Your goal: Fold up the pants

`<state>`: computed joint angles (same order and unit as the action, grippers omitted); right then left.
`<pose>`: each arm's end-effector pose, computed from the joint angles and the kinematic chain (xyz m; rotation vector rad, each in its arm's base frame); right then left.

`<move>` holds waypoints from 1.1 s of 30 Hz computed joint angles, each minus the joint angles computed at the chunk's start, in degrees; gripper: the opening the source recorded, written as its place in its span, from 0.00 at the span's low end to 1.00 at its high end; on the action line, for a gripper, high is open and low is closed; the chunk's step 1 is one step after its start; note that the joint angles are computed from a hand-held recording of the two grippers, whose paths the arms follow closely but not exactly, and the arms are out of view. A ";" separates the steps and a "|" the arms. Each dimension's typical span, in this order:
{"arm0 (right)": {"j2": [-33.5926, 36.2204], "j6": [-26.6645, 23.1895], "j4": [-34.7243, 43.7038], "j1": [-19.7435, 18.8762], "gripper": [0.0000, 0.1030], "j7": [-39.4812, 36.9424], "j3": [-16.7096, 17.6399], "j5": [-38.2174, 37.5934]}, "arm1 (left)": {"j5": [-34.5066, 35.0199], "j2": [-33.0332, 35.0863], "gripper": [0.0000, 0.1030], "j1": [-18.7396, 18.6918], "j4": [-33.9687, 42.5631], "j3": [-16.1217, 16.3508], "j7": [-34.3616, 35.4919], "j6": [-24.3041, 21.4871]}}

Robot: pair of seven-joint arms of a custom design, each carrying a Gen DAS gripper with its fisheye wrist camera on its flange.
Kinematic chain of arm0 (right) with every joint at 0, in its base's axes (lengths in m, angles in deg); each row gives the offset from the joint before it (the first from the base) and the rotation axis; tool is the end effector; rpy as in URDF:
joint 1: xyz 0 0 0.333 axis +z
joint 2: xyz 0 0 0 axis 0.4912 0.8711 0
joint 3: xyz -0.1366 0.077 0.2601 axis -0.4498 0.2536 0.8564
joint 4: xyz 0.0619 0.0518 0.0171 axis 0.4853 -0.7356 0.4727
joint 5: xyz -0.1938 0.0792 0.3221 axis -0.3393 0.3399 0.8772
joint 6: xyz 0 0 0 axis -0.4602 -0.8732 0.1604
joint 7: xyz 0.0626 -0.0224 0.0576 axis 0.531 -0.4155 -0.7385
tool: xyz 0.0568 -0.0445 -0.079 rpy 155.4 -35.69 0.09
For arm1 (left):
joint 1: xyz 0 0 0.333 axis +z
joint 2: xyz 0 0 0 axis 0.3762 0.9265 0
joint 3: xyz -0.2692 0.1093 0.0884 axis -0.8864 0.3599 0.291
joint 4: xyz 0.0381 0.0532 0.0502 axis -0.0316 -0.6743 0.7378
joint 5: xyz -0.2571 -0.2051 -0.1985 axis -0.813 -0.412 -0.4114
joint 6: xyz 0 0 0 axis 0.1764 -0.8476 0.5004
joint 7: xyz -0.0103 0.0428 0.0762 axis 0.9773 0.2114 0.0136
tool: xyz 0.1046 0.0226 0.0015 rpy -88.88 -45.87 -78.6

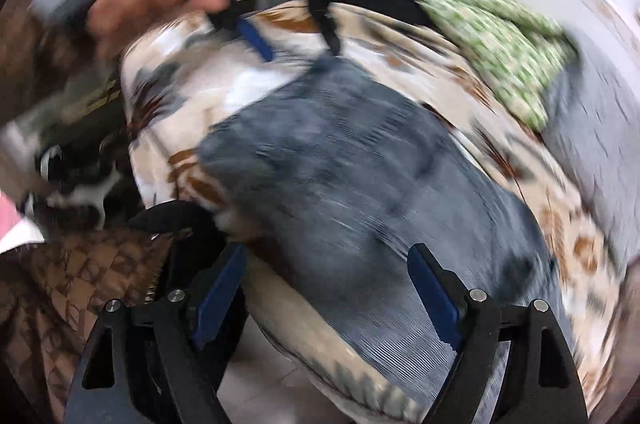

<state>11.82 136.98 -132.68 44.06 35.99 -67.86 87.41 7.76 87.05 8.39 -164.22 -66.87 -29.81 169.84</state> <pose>0.4592 0.0940 0.4690 -2.5537 0.6154 -0.5273 0.5736 -0.3144 0.4742 2.4217 -1.5331 0.7428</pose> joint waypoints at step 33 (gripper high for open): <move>1.63 8.38 3.72 7.38 0.23 -6.13 -4.28 12.58 | -4.81 15.94 0.13 -2.42 28.43 -3.15 14.88 -8.00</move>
